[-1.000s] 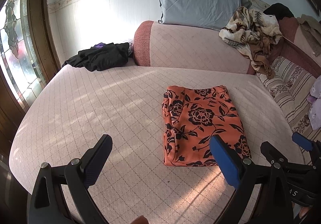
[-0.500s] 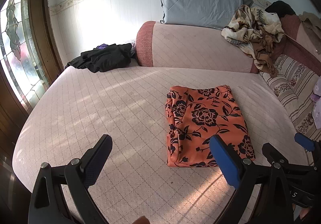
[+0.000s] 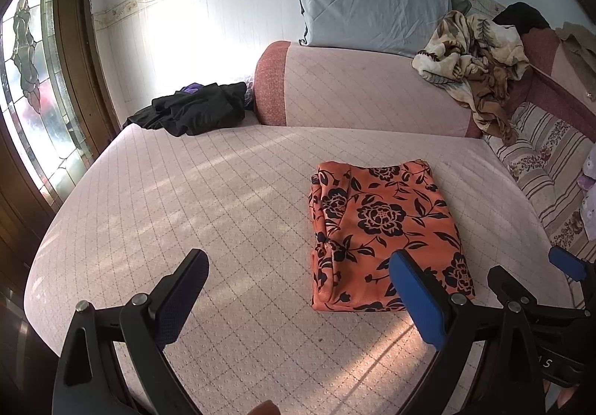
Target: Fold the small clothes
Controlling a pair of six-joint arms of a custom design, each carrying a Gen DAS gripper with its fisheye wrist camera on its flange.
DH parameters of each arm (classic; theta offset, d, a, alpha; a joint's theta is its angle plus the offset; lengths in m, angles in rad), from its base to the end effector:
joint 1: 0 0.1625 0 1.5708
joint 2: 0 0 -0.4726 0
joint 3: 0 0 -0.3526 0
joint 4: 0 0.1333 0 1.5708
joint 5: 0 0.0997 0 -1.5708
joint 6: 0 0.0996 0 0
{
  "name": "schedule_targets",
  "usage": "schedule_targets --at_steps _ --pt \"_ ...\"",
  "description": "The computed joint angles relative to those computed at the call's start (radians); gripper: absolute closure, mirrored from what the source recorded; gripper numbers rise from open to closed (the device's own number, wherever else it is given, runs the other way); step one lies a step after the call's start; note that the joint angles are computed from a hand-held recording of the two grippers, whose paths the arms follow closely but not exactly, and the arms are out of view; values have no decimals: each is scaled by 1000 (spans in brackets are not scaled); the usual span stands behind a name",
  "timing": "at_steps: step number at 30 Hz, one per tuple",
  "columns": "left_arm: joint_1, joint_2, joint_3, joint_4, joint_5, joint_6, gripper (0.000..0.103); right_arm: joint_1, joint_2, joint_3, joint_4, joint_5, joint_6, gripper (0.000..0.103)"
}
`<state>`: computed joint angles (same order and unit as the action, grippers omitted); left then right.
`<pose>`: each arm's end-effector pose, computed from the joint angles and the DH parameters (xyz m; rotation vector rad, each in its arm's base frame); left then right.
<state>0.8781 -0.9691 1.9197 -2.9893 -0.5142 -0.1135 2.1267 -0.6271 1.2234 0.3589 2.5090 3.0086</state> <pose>-0.2033 -0.5895 0.2664 0.3278 2.1488 -0.9649 0.3759 -0.5047 0.1362 0.4068 -2.1772 0.9123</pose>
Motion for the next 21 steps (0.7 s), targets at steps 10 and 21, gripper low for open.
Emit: schedule_targets --at_steps 10,21 --pt "3 7 -11 -6 -12 15 6 2 0 -5 -9 -3 -18 0" --pt "15 22 -18 -55 -44 52 6 -13 6 -12 0 -15 -14 0"
